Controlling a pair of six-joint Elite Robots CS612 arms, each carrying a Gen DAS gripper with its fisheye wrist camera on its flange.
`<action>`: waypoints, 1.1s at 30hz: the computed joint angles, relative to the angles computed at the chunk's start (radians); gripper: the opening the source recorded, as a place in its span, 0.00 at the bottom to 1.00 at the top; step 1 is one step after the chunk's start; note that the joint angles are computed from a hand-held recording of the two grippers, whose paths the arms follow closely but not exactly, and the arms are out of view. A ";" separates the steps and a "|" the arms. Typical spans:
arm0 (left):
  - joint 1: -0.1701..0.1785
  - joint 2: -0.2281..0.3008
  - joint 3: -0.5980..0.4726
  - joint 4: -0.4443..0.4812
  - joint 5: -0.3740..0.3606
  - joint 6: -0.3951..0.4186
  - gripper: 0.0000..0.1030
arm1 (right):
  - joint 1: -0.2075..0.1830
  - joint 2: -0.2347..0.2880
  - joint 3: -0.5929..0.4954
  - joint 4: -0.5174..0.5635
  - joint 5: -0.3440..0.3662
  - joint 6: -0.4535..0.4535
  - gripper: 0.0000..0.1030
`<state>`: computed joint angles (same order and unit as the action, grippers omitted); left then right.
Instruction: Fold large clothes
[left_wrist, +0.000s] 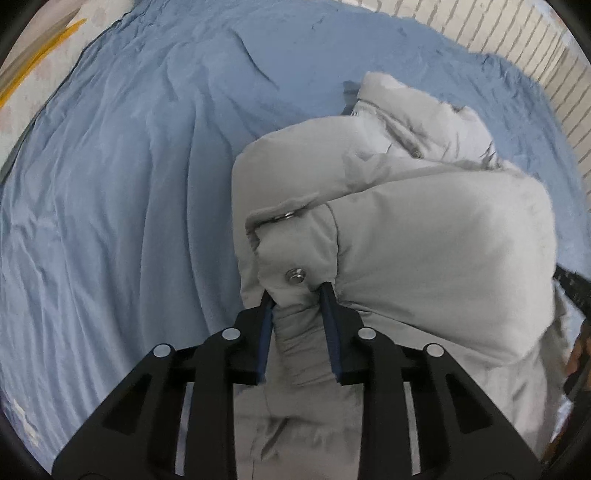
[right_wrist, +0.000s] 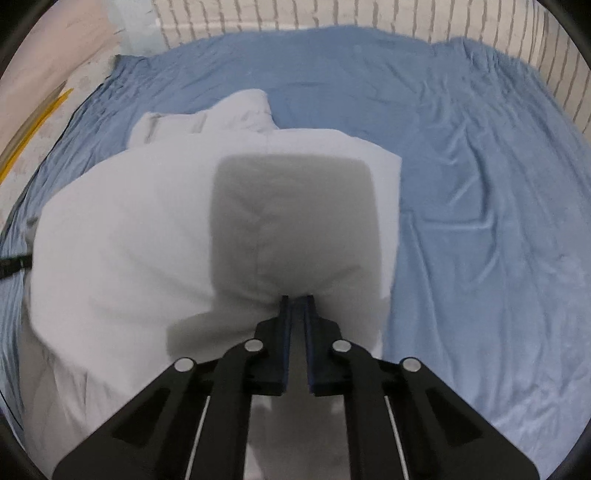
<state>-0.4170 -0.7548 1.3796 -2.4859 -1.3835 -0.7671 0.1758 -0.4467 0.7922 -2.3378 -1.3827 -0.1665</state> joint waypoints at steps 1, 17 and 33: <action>0.002 0.010 -0.012 0.009 0.000 0.009 0.30 | 0.002 0.024 -0.045 0.039 0.000 -0.003 0.05; -0.053 -0.088 0.073 -0.083 0.165 -0.041 0.90 | -0.014 -0.069 0.080 -0.068 0.038 0.019 0.36; -0.046 0.090 -0.195 0.101 0.078 -0.056 0.47 | 0.049 0.099 -0.224 -0.021 0.041 0.029 0.17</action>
